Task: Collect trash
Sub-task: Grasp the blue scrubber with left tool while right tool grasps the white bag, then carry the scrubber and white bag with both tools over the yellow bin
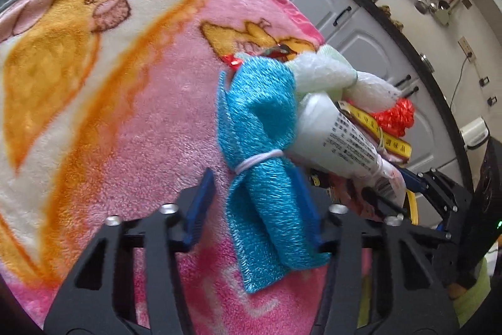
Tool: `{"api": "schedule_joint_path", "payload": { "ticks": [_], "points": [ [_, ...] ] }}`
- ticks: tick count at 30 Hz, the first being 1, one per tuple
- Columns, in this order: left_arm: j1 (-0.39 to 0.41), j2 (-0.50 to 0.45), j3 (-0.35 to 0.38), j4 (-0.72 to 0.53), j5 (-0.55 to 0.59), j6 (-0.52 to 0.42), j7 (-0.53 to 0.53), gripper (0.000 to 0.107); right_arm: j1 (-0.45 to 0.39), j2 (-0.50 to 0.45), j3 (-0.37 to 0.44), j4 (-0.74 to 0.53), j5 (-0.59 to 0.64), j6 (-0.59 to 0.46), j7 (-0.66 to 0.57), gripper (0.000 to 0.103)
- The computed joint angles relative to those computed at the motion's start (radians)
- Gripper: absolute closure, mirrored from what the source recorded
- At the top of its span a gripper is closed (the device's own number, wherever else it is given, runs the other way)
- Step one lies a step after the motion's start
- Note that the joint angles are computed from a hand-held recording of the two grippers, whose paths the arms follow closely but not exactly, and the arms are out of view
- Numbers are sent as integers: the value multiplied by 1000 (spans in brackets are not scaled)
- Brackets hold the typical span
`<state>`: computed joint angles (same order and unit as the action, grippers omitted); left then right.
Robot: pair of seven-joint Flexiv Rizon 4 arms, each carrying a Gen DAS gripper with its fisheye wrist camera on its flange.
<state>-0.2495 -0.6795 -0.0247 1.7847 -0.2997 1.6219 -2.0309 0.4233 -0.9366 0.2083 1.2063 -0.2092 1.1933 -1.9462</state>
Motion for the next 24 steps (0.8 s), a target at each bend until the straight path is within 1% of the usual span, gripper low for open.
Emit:
{"api": "schedule_joint_path", "payload": {
  "ticks": [1, 2, 4, 6, 8, 10, 13, 14, 16, 18, 22, 23, 24],
  "points": [
    [5, -1, -6, 1, 3, 2, 4, 80, -5, -1, 9, -7, 7, -12, 0, 65],
    [7, -2, -11, 2, 4, 7, 7, 82, -16, -4, 28, -19, 20, -32, -5, 66],
    [5, -1, -10, 3, 11, 9, 15, 84, -30, -4, 48, -27, 42, -45, -20, 69],
    [9, 1, -14, 8, 15, 16, 24, 87, -46, -1, 73, -30, 69, -54, -43, 71],
    [20, 8, -28, 24, 15, 38, 27, 92, -60, 5, 96, -28, 102, -60, -62, 72],
    [26, 15, -34, 37, 15, 56, 31, 94, -77, 16, 123, -21, 141, -61, -83, 72],
    [-23, 32, 24, 45, 15, 67, 28, 95, -87, 35, 143, -5, 184, -55, -107, 73],
    [-56, 40, 64, 48, 14, 70, 22, 95, -90, 43, 150, 4, 197, -51, -114, 73],
    [-97, 51, 112, 51, 15, 76, 18, 95, -99, 59, 165, 19, 223, -43, -130, 73],
    [-151, 59, 177, 48, 15, 77, 13, 95, -101, 71, 171, 29, 240, -40, -141, 73],
    [-222, 72, 257, 44, 16, 89, 8, 95, -123, 96, 197, 51, 286, -22, -162, 73],
    [-249, 74, 286, 38, 16, 89, 10, 95, -128, 103, 201, 55, 297, -18, -165, 73],
    [-253, 74, 290, 31, 18, 90, 15, 95, -131, 108, 202, 59, 306, -11, -168, 73]
  ]
}}
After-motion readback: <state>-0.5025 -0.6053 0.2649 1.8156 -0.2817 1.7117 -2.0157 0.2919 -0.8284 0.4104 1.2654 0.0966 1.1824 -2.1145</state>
